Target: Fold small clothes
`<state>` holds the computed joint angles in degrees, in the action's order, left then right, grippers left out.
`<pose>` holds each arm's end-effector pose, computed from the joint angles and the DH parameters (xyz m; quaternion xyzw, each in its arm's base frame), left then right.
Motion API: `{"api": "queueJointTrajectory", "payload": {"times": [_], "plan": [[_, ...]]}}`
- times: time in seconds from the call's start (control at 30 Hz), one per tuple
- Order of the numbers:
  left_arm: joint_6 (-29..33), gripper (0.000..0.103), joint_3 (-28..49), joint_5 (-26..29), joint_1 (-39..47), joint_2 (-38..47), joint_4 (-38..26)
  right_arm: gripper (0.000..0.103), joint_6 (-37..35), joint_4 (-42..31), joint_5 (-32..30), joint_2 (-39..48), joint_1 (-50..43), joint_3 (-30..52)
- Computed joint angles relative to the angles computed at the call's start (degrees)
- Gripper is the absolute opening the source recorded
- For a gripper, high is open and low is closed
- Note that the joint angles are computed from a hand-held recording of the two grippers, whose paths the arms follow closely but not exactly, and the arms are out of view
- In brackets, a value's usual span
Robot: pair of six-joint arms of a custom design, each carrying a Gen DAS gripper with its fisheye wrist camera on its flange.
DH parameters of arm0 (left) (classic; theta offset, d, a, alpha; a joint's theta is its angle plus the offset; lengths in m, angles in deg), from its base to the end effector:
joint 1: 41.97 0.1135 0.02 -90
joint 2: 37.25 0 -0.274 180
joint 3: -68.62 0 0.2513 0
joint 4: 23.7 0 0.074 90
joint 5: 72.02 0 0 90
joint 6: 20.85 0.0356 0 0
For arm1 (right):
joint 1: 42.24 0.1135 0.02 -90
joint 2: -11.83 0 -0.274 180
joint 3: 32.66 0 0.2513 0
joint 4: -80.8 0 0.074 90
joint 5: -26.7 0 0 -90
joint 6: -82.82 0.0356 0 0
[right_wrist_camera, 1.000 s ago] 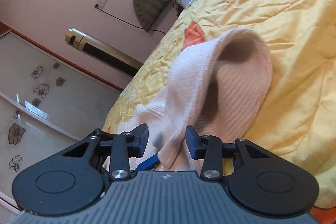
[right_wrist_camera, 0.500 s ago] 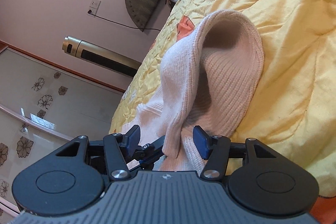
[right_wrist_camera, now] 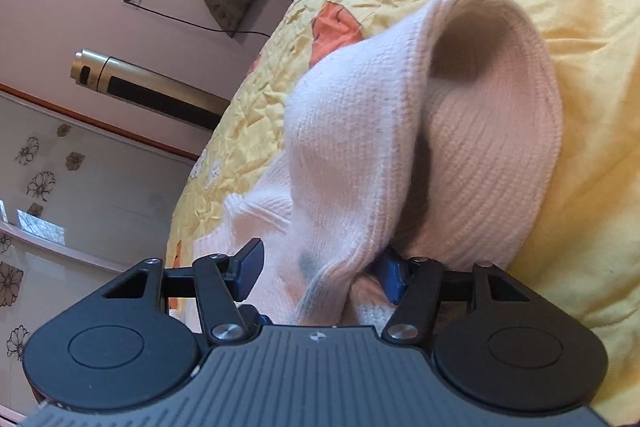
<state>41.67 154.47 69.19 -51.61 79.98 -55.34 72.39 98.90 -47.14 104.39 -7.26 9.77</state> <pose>0.3933 -0.0949 0.1405 -0.0364 0.8819 -0.4653 0.0657 0.2392 0.1553 0.1370 0.3916 0.7755 0.3372 0.3628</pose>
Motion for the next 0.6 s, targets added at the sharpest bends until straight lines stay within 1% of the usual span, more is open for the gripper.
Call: {"api": "queueJointTrajectory", "payload": {"times": [0.03, 0.07, 0.13, 0.2, 0.23, 0.27, 0.33, 0.37, 0.4, 0.43, 0.47, 0.5, 0.53, 0.57, 0.6], "plan": [[-0.9, 0.033, -0.3, -0.4, 0.2, 0.2, 0.0, 0.044, -1.6, -0.9, 1.0, 0.6, 0.5, 1.3], [-2.4, 0.041, -1.1, -0.1, 0.5, 0.2, 1.3, 0.013, -3.6, -1.4, 1.2, 1.2, 0.6, 2.3], [-7.1, 0.064, -3.7, 3.2, 1.3, 0.2, 7.7, 0.014, -4.1, 1.3, 1.3, 1.5, 0.8, 1.9], [-12.9, 0.071, -6.0, 3.4, 1.1, -0.3, 14.1, 0.014, -2.9, 6.5, 1.4, 1.1, 0.9, -0.4], [-14.3, 0.071, -6.1, 3.0, 0.8, -0.2, 15.4, 0.014, -1.3, 10.7, 1.1, 1.1, 0.9, -2.3], [-16.1, 0.071, -6.1, 2.6, 0.4, 0.1, 16.5, 0.014, 0.5, 16.6, 0.6, 1.6, 0.8, -4.6], [-19.7, 0.069, -6.6, 3.7, -0.1, 0.7, 19.7, 0.014, 4.2, 30.0, 0.5, 4.5, 1.1, -8.6], [-21.8, 0.066, -7.2, 4.0, -0.4, 0.7, 21.7, 0.014, 5.9, 35.4, 0.8, 5.9, 1.3, -10.2], [-24.4, 0.058, -7.9, 4.4, -0.7, 0.7, 24.0, 0.014, 7.0, 38.6, 1.3, 6.9, 1.7, -11.0], [-26.7, 0.057, -8.4, 5.2, -0.9, 1.0, 26.4, 0.014, 8.0, 41.8, 1.9, 8.1, 2.1, -11.8], [-29.7, 0.057, -9.4, 6.7, -0.9, 1.5, 30.1, 0.014, 8.5, 43.3, 2.1, 8.8, 2.3, -12.0], [-33.2, 0.057, -10.4, 8.5, -0.9, 2.3, 34.4, 0.014, 8.8, 43.1, 2.0, 8.9, 2.4, -12.1], [-35.4, 0.057, -10.9, 9.9, -1.0, 2.8, 36.8, 0.014, 9.5, 43.6, 2.0, 9.4, 2.5, -12.2], [-35.5, 0.057, -10.9, 10.1, -1.0, 2.8, 36.4, 0.014, 10.0, 44.5, 1.8, 10.1, 2.6, -12.3], [-34.1, 0.057, -10.5, 9.3, -1.2, 2.5, 34.4, 0.014, 10.2, 44.7, 2.3, 10.3, 2.9, -12.3]]}}
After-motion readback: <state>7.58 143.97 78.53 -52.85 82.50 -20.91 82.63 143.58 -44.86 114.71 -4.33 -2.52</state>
